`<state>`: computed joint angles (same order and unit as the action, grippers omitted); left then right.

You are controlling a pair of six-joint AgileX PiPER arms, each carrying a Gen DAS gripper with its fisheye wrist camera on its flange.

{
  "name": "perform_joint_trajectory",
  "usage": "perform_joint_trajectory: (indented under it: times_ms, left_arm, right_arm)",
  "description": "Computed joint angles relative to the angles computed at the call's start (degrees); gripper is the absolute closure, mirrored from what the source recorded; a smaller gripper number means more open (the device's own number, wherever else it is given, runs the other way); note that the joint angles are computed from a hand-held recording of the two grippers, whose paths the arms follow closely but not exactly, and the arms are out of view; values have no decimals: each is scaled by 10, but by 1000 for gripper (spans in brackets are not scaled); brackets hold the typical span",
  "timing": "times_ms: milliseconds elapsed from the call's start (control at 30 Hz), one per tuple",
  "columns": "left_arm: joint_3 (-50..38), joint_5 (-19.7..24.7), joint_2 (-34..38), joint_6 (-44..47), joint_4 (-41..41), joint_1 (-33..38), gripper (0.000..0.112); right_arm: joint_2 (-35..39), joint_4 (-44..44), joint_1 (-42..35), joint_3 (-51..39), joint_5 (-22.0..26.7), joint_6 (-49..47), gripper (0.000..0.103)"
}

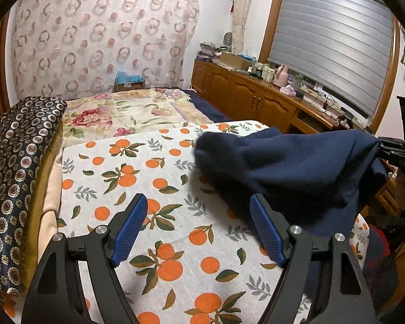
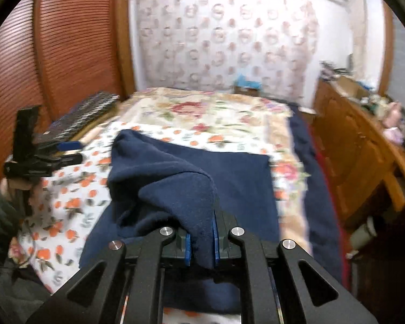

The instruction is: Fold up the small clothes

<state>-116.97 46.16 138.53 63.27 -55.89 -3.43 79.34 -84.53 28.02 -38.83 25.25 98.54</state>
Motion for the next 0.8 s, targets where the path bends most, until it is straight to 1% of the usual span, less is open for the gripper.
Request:
perform_joint_trajectory:
  times_ms: [33, 100, 133, 167, 233, 300, 333, 367, 400, 500, 533, 567, 633, 667, 700, 800]
  left_arm:
    - [-7, 2, 3, -3, 0, 0, 33]
    - [-15, 6, 8, -5, 1, 0, 33]
    - [-21, 7, 11, -8, 4, -1, 33]
    - [-26, 9, 14, -11, 7, -2, 33]
    - [-27, 7, 15, -14, 12, -3, 33]
    - [-27, 8, 15, -16, 16, -4, 33]
    - [-27, 9, 15, -16, 17, -4, 33]
    - [-28, 10, 15, -17, 19, -5, 33]
    - [-28, 9, 15, -17, 20, -6, 33]
    - [-20, 4, 12, -11, 18, -9, 33]
    - [-17, 3, 11, -8, 16, -9, 33]
    - [-13, 2, 9, -6, 14, -9, 33]
    - [-5, 1, 6, -1, 10, -9, 33]
    - [-3, 2, 5, -1, 8, -8, 33]
    - [0, 2, 4, 2, 7, -8, 33]
    - [8, 1, 0, 9, 1, -7, 33]
  right_arm:
    - [-8, 25, -5, 8, 12, -16, 92]
    - [3, 101, -53, 7, -14, -87, 88]
    - [18, 127, -74, 4, -28, -113, 81]
    - [34, 144, -87, 1, -27, -124, 77]
    - [51, 142, -100, 4, -32, -115, 75]
    - [50, 100, -88, 9, -16, -64, 71]
    - [45, 82, -80, 10, -10, -43, 67]
    - [42, 72, -66, 7, 1, -27, 62]
    - [39, 65, -50, 5, 18, -17, 61]
    - [51, 36, 7, -6, 70, 20, 61]
    - [54, 34, 32, -8, 96, 26, 61]
    - [56, 24, 40, -6, 110, 33, 61]
    - [83, 24, 70, -29, 158, 42, 61]
    - [87, 22, 75, -32, 164, 47, 61]
    - [84, 17, 71, -30, 152, 54, 61]
    - [95, -18, 54, -23, 87, 92, 61]
